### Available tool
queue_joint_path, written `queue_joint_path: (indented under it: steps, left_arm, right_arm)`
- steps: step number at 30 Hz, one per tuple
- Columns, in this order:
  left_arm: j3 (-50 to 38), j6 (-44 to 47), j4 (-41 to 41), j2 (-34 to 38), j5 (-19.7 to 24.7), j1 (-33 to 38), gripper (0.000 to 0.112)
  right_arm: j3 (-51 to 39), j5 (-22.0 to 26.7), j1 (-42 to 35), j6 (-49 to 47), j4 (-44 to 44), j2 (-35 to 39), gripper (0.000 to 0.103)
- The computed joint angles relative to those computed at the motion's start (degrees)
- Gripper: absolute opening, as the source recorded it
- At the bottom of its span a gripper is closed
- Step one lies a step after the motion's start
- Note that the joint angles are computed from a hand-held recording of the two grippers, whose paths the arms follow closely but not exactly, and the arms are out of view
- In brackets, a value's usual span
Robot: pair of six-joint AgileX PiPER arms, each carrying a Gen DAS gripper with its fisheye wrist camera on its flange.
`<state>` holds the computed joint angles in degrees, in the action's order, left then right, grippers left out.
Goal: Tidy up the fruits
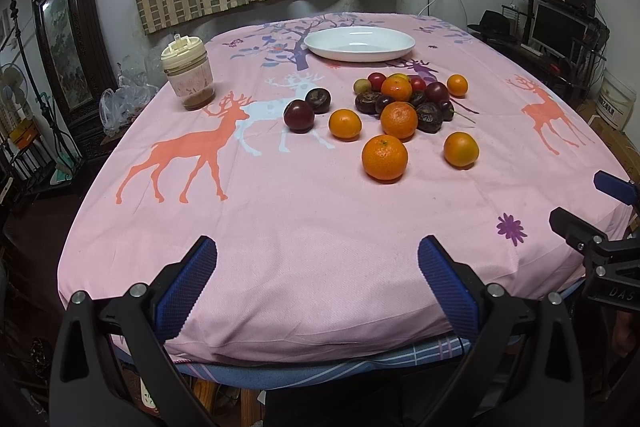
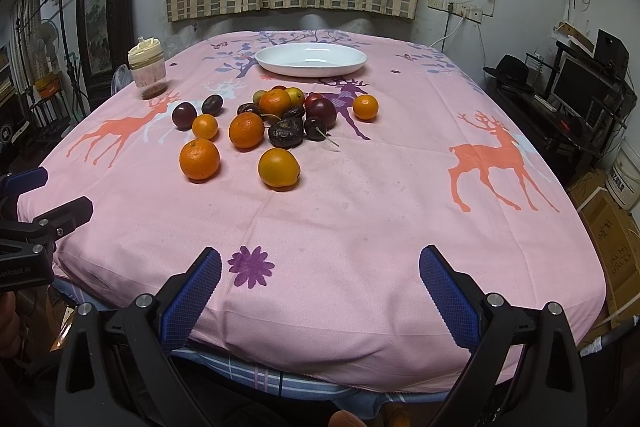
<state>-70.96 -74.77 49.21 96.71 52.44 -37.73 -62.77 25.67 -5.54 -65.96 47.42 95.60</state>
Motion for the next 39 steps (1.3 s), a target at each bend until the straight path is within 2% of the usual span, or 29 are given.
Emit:
queue_joint_path:
  steps: [15, 20, 22, 23, 26, 28, 32, 35, 37, 38, 39]
  left_arm:
    - [0.4, 0.7, -1.1, 1.1, -1.2, 0.7, 0.099]
    - [2.5, 1.7, -2.2, 1.5, -5.8, 3.8, 0.099]
    - [3.4, 2.6, -2.8, 1.6, -8.4, 5.5, 0.099]
    - [4.0, 2.5, -2.6, 1.6, -9.5, 6.1, 0.099]
    - [4.2, 4.3, -4.0, 1.8, -13.2, 8.7, 0.099]
    - [4.2, 7.3, -6.4, 1.8, -16.7, 10.8, 0.099]
    - [1.6, 12.9, -9.4, 3.6, -19.9, 13.0, 0.099]
    - [-1.4, 18.5, -12.8, 5.7, -21.8, 14.3, 0.098]
    - [-4.0, 22.5, -15.3, 7.5, -22.3, 14.9, 0.096]
    - [-5.6, 25.2, -17.1, 8.6, -22.6, 15.3, 0.094]
    - [-7.1, 28.1, -19.4, 9.6, -22.9, 15.8, 0.089]
  right_arm:
    - [0.2, 0.5, -0.5, -2.4, 2.0, 1.5, 0.099]
    - [-2.2, 3.0, -1.4, -7.5, 6.8, 5.0, 0.099]
    - [-4.9, 3.2, -0.6, -7.2, 5.9, 7.7, 0.092]
    - [-6.6, 3.6, 0.1, -5.8, 4.6, 9.0, 0.084]
    - [-14.6, 7.1, 1.9, 1.3, -0.5, 14.7, 0.070]
    - [-20.7, 10.5, 2.9, 5.0, -3.1, 18.5, 0.067]
    - [-29.1, 11.3, 6.0, 10.4, -9.0, 23.6, 0.067]
    - [-35.1, 14.1, 7.2, 14.9, -13.0, 27.2, 0.059]
    - [-39.3, 17.7, 7.4, 17.5, -15.0, 29.8, 0.051]
    - [-40.3, 18.8, 7.4, 18.1, -15.2, 30.4, 0.050]
    - [-40.5, 19.2, 7.1, 17.5, -14.6, 30.4, 0.042]
